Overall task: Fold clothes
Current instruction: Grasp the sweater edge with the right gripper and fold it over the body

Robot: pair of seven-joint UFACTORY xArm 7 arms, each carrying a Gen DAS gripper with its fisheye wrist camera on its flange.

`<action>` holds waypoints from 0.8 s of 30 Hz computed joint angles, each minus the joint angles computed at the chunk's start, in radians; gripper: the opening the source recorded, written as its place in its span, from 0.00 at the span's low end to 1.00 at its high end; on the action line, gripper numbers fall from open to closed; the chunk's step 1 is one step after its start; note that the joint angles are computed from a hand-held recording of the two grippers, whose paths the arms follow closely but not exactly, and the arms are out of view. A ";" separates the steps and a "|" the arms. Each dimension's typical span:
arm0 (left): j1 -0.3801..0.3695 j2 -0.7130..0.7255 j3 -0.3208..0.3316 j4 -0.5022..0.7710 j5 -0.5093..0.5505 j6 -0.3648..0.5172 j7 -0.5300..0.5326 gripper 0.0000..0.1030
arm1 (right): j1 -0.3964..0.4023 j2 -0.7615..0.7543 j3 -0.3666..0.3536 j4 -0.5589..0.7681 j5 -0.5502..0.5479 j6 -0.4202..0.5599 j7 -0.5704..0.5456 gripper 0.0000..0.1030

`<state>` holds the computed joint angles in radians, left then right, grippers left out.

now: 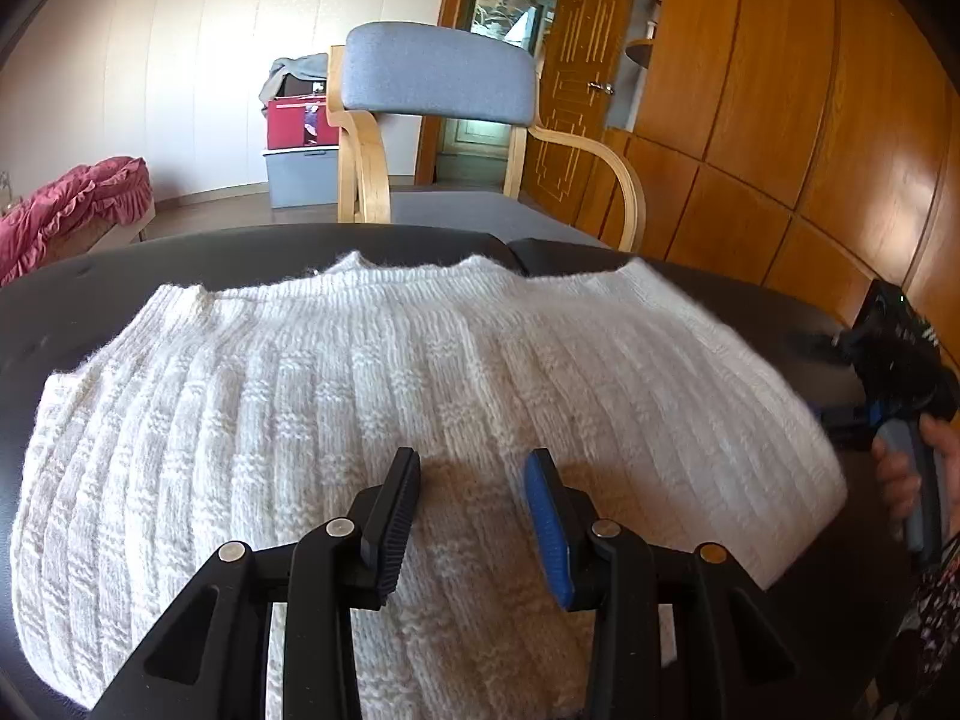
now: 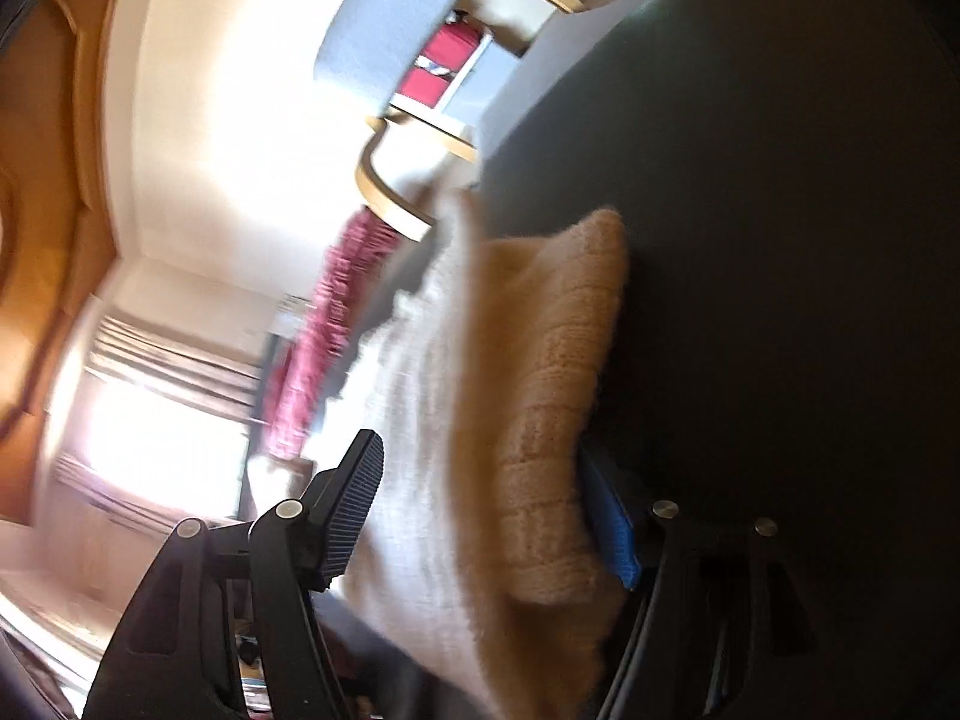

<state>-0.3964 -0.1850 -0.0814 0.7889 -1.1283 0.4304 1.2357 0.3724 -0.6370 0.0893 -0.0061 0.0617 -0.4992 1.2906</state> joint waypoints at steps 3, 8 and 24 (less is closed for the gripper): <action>-0.001 0.005 -0.009 -0.002 0.019 -0.017 -0.014 0.35 | 0.012 -0.019 -0.022 0.010 -0.024 0.064 -0.021 0.70; -0.009 0.015 -0.014 -0.004 0.048 -0.040 -0.035 0.36 | -0.035 0.003 0.056 0.144 -0.058 0.335 -0.133 0.70; 0.046 -0.012 0.040 0.018 -0.039 -0.018 0.085 0.31 | -0.132 -0.008 0.237 0.317 -0.027 0.464 -0.087 0.23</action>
